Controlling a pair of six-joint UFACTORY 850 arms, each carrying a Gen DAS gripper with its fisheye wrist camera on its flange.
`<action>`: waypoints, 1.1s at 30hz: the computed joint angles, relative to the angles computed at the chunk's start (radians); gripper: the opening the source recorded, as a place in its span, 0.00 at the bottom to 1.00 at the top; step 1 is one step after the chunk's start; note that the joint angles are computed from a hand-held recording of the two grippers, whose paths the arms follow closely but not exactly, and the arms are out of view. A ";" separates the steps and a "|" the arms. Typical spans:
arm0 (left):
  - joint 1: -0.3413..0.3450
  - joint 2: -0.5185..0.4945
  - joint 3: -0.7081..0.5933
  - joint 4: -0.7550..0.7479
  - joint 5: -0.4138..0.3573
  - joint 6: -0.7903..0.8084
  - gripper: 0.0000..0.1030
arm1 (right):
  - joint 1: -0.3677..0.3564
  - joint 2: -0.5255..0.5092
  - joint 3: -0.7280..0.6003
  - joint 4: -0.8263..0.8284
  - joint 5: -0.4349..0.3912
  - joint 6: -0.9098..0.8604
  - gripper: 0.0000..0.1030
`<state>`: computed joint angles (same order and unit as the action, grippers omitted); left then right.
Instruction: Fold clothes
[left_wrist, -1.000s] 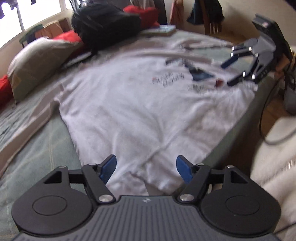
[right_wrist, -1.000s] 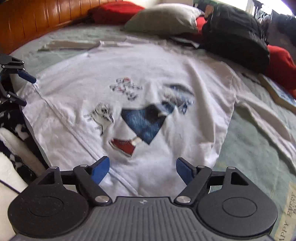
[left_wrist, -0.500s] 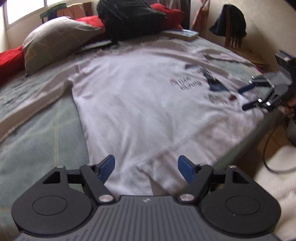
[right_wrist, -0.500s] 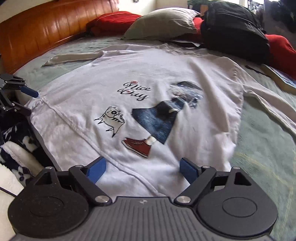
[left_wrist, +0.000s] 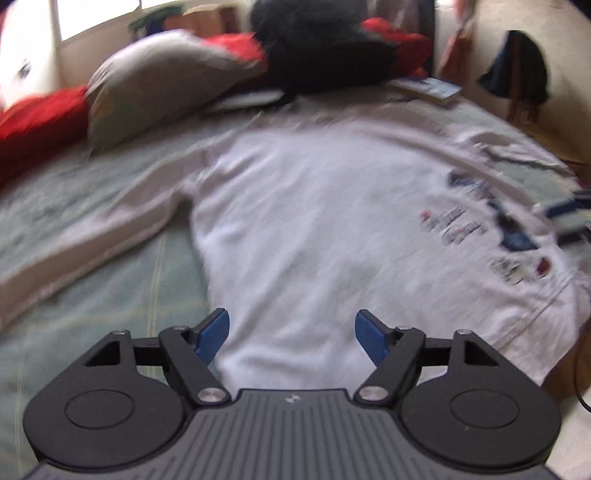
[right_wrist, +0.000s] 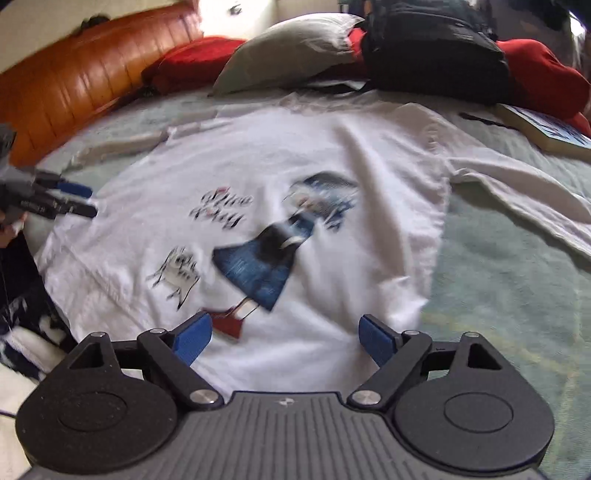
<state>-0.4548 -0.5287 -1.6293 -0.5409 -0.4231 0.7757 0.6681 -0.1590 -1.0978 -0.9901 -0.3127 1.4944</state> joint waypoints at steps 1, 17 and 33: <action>-0.003 -0.014 -0.024 -0.050 -0.001 0.055 0.76 | -0.017 0.010 0.005 -0.076 0.016 0.078 0.88; -0.012 -0.387 -0.531 0.253 -0.201 -0.382 0.81 | -0.285 -0.262 -0.287 0.538 0.116 -0.508 0.62; -0.059 -0.221 -0.273 0.047 -0.140 0.108 0.80 | -0.124 -0.259 -0.340 0.494 -0.062 -0.707 0.77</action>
